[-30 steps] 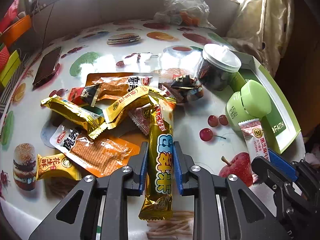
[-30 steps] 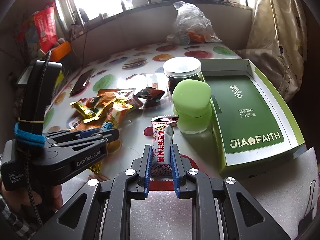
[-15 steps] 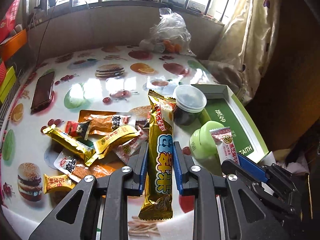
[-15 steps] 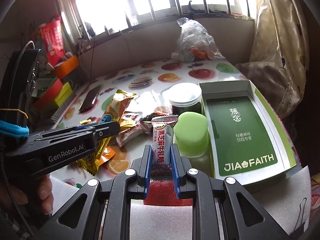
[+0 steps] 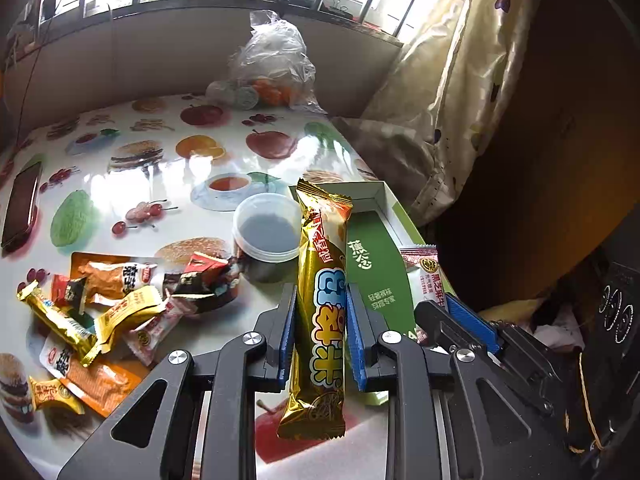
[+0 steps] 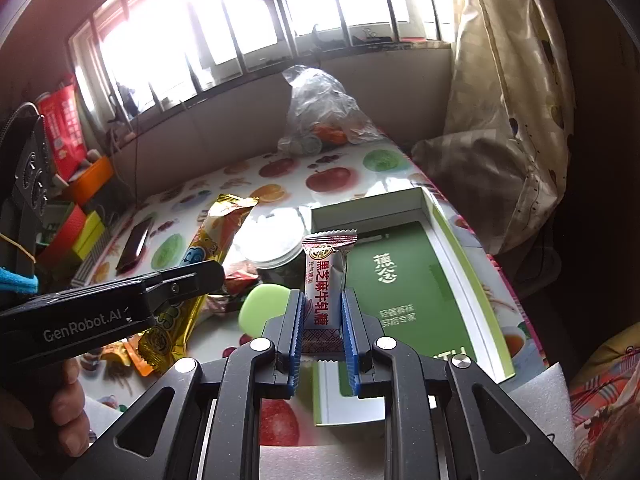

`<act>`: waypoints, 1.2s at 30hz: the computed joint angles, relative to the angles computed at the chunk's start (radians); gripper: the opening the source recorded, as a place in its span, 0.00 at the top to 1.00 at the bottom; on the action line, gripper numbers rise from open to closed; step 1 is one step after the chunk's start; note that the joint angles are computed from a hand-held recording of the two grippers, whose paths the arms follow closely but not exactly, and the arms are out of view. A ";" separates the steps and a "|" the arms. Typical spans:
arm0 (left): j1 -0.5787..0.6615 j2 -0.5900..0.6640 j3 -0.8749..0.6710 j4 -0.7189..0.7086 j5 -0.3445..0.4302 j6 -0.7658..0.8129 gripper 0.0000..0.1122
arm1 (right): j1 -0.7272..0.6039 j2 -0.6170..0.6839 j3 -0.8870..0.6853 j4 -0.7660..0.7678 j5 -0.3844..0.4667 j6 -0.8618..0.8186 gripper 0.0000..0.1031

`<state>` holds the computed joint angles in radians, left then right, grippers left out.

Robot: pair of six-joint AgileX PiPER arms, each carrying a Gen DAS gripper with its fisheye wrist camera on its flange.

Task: Organize snacks
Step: 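Carry both snacks over the green box with both grippers, then lower both snacks into the green box and open both grippers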

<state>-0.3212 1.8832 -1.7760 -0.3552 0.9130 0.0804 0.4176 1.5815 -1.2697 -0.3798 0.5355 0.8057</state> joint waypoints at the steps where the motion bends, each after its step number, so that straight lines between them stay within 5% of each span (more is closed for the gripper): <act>1: -0.010 0.017 -0.024 0.000 0.012 -0.011 0.78 | -0.015 -0.003 0.005 0.007 0.000 -0.009 0.83; 19: -0.126 0.307 -0.375 0.054 0.170 -0.157 0.78 | -0.215 0.082 0.030 0.207 -0.041 -0.286 0.83; 36: -0.188 0.411 -0.524 0.148 0.246 -0.203 0.78 | -0.240 0.139 0.021 0.253 -0.015 -0.385 0.83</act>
<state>-0.5087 2.2946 -2.2995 -0.2073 1.1593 -0.1225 0.1780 1.7204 -1.2488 -0.1264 0.5201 0.4210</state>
